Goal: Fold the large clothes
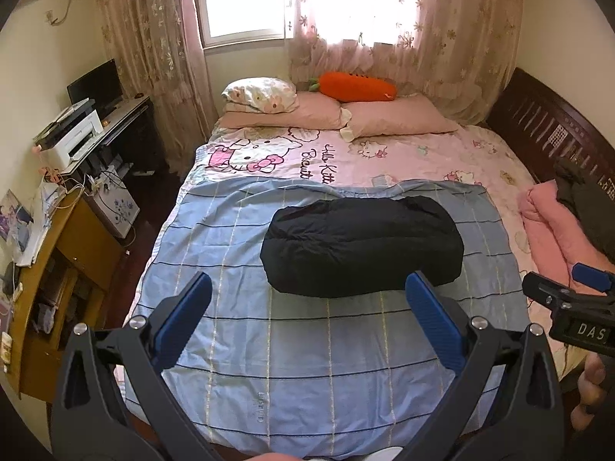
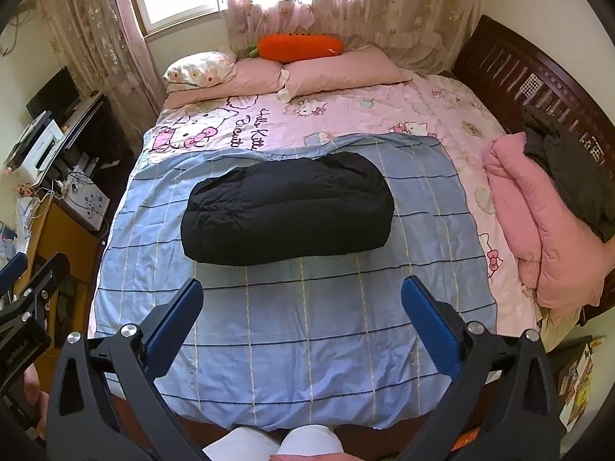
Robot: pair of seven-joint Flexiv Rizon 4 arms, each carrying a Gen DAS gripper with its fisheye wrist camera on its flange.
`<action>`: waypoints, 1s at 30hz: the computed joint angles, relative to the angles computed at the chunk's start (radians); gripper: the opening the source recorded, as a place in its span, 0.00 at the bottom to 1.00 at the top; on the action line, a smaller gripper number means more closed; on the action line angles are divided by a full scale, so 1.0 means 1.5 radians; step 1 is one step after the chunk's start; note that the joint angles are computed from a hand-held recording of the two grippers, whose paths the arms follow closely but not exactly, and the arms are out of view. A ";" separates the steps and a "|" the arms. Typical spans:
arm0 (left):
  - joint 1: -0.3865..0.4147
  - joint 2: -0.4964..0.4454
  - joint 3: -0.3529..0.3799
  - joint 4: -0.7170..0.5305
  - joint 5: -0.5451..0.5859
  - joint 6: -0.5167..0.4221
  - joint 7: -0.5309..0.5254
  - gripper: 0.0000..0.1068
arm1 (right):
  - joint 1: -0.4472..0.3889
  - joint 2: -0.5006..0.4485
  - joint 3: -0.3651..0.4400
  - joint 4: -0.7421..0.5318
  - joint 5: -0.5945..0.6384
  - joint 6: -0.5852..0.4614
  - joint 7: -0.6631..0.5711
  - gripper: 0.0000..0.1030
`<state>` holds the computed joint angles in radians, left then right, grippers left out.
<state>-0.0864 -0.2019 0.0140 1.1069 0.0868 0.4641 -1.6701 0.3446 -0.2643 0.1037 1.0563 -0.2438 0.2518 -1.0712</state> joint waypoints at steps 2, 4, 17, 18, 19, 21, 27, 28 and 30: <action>0.000 -0.002 -0.001 -0.002 0.001 -0.004 0.002 0.94 | -0.001 0.000 0.000 0.001 0.003 0.000 -0.001 0.99; 0.000 -0.001 -0.001 0.000 0.001 -0.004 0.002 0.94 | -0.001 0.002 0.001 0.004 0.004 0.002 -0.001 0.99; -0.004 -0.004 -0.001 -0.001 0.006 -0.003 -0.010 0.94 | -0.004 0.004 0.003 0.005 0.015 0.002 -0.010 0.99; -0.005 -0.004 -0.001 -0.002 0.007 -0.004 -0.011 0.94 | -0.004 0.006 0.002 0.011 0.010 0.008 -0.005 0.99; -0.006 -0.005 -0.001 -0.002 0.008 -0.006 -0.013 0.94 | -0.003 0.007 0.001 0.015 0.005 0.013 -0.001 0.99; -0.007 -0.004 -0.001 -0.001 0.008 -0.007 -0.016 0.94 | -0.004 0.005 0.001 0.011 0.008 0.010 -0.006 0.99; -0.006 -0.005 -0.001 0.003 0.005 -0.008 -0.019 0.94 | -0.007 0.001 0.002 0.008 0.013 0.004 -0.015 0.99; -0.005 -0.006 -0.002 0.003 0.002 -0.008 -0.017 0.94 | -0.007 0.002 0.002 0.009 0.014 0.003 -0.016 0.99; -0.005 -0.004 -0.002 0.009 -0.002 -0.005 -0.016 0.94 | -0.007 0.000 0.002 0.007 0.015 -0.002 -0.018 0.99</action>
<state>-0.0945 -0.2081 0.0106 1.1199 0.0838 0.4563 -1.6942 0.3341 -0.2640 0.1067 1.0661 -0.2208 0.2490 -1.0975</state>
